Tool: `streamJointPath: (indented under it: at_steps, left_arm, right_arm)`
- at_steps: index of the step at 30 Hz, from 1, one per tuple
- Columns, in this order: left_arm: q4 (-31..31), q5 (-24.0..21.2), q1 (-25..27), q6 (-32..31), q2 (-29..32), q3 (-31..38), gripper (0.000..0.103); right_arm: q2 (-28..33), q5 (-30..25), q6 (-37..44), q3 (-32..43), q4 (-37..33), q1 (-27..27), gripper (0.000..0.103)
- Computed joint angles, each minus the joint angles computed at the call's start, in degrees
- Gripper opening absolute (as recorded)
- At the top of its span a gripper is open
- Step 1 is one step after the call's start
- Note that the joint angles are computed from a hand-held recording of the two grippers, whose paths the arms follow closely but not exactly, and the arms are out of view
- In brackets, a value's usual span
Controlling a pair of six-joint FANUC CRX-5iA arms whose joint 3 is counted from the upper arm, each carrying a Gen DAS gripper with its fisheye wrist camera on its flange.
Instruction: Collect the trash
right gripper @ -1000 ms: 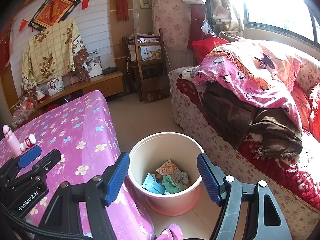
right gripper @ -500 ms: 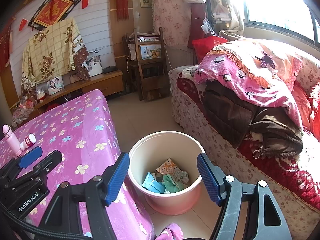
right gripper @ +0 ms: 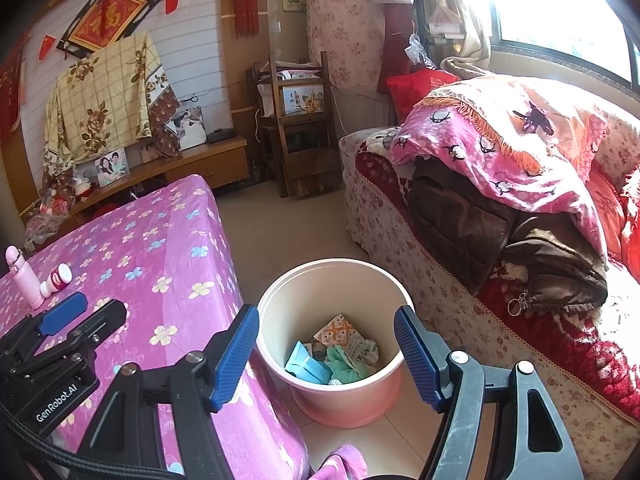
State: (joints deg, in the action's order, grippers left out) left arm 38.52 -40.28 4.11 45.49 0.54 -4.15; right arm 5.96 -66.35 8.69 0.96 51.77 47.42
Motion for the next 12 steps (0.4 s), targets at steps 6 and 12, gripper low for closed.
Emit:
streamJointPath:
  at_steps: [6, 12]
  left_arm:
    - [0.97, -0.03, -0.15, -1.46, -0.09, -0.47, 0.065]
    - [1.15, -0.48, -0.14, -1.91, -0.06, -0.53, 0.065]
  right_arm:
    - [0.15, 0.01, 0.23, 0.12, -0.35, -0.03, 0.074]
    - [0.06, -0.01, 0.24, -0.14, -0.80, -0.20, 0.074]
